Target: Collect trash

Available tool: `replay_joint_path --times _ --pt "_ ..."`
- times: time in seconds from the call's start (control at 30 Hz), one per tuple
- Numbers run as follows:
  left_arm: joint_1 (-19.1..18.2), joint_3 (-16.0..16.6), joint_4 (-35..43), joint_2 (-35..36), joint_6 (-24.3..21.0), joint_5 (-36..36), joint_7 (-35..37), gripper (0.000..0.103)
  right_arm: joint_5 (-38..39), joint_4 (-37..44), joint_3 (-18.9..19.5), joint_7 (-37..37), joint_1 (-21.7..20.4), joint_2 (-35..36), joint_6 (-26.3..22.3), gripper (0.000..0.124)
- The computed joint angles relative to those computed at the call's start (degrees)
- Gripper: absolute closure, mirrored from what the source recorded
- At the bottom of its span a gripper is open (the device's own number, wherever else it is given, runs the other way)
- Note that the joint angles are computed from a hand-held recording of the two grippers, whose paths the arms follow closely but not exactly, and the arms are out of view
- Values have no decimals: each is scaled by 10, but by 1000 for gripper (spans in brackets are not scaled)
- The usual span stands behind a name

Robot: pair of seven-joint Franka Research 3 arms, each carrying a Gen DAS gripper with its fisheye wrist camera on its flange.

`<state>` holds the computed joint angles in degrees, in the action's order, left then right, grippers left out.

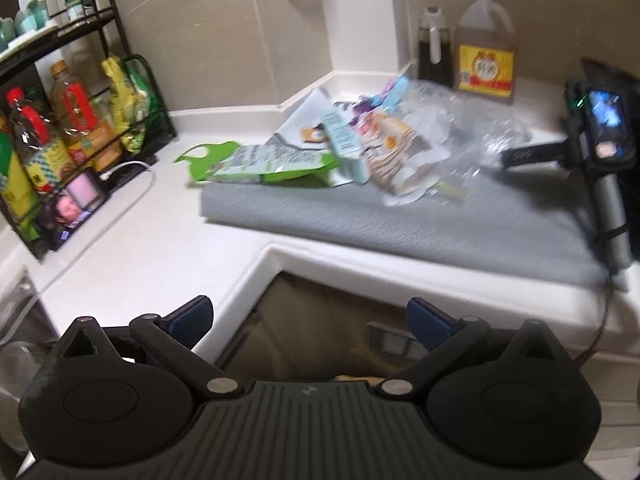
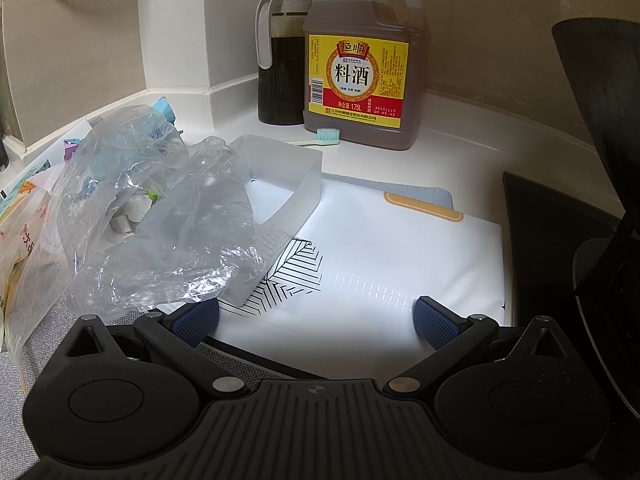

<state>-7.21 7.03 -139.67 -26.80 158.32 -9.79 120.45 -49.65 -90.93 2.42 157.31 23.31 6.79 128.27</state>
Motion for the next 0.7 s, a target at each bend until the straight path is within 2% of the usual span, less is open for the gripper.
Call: replay_joint_path --times 0.17,0.27,0.33,0.53,0.63,0.7 --pt "-41 30 -18 -20 19 -61 14 0 1 0 0 -1 0 0 0 21" --pt "-29 26 -28 -29 16 -50 12 0 1 1 0 -1 0 0 -1 21" --pt "-31 35 -30 -37 3 -57 13 0 1 1 0 -2 0 0 -1 21" --pt "-2 23 -52 -55 -7 -27 2 0 -1 14 -2 2 2 10 -11 21" --pt "1 25 -61 -60 -6 -15 5 0 4 7 -4 5 2 4 -5 21" --pt "14 14 -72 -63 12 -3 -10 0 3 9 -3 3 3 5 -9 21"
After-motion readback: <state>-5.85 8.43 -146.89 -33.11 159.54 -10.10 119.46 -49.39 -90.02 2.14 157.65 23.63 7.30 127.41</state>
